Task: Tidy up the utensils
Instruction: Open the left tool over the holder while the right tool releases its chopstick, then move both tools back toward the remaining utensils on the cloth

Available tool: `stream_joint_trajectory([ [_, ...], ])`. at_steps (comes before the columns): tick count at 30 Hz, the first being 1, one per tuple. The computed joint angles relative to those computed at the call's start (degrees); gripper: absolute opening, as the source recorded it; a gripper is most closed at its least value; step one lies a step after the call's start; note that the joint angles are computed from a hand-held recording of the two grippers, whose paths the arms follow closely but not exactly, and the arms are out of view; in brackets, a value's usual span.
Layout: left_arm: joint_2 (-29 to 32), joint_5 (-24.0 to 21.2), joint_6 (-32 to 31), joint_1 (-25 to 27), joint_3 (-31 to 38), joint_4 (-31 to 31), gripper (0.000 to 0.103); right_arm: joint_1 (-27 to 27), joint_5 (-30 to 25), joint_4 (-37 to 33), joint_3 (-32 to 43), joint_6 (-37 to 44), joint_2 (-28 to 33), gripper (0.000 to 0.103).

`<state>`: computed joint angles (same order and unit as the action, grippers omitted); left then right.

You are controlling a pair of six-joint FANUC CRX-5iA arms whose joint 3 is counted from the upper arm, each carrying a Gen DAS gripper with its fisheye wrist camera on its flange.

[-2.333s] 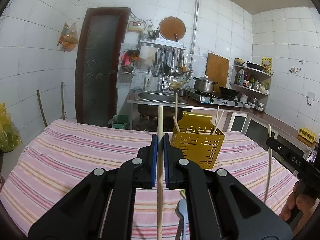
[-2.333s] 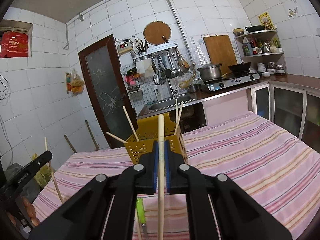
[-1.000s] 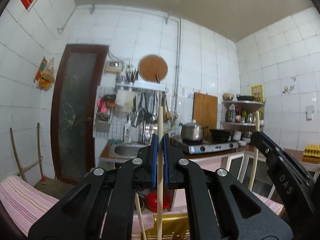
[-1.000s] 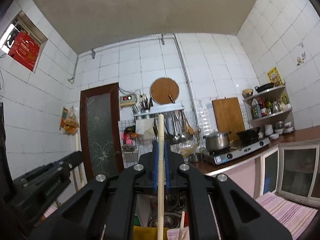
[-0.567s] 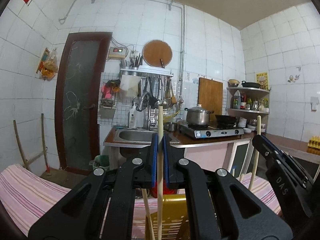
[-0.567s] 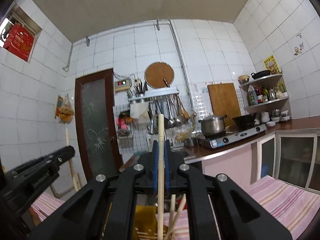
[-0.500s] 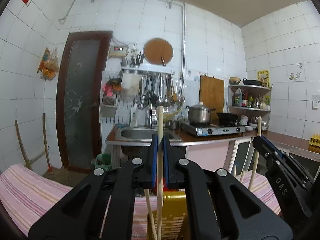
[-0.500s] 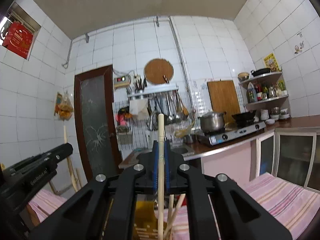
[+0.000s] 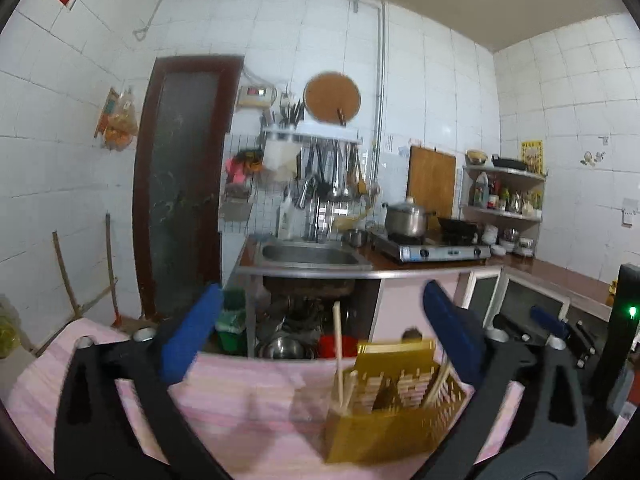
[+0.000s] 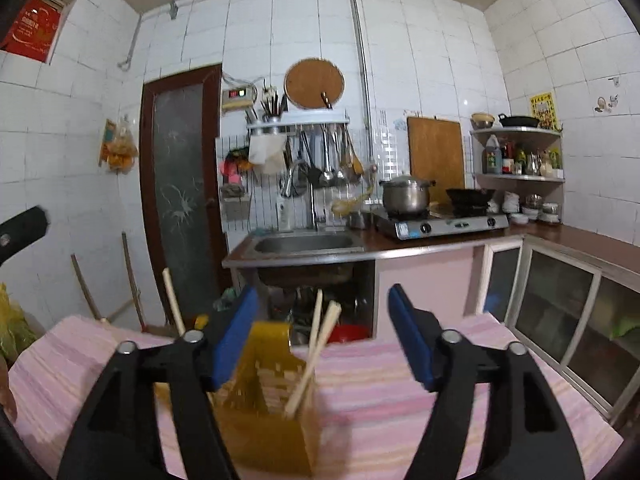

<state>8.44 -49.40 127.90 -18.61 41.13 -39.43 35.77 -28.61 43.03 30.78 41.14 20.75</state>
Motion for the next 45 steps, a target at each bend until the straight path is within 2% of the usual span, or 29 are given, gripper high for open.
stream_joint_trajectory([
  [4, -4.84, -2.7, -0.77, 0.26, -5.8, 2.17, 0.098, 1.46, -2.3, -0.11, -5.63, 0.41, -4.67, 0.078],
  [6, -6.53, -4.18, -0.8, 0.4, -8.22, 2.91, 0.098, 2.55, -3.85, -2.03, -7.58, 2.65, -6.56, 0.086],
  [10, -9.81, -7.03, -0.07, 1.38, -13.77, 5.24, 0.098, 4.16, -3.94, 0.25, -13.96, 1.64, -10.46, 0.086],
  [20, -14.69, -9.3, 1.37, 3.01, -22.98, 7.83, 0.098, 6.81, -6.41, -2.6, -21.19, 1.01, -15.14, 0.086],
  [27, -15.44, -11.25, 1.2, 3.29, -25.81, 8.78, 0.098, 7.87, -8.03, -5.11, -23.99, 0.78, -16.15, 0.086],
  [35, -15.71, -11.86, 1.97, 3.34, -28.62, 9.67, 0.098, 8.14, -9.24, -7.85, -23.58, 1.37, -15.62, 0.086],
  [45, -14.48, -12.55, 1.05, 3.3, -28.53, 11.04, 0.098, 7.82, -10.57, -10.0, -22.57, 2.08, -14.51, 0.086],
])
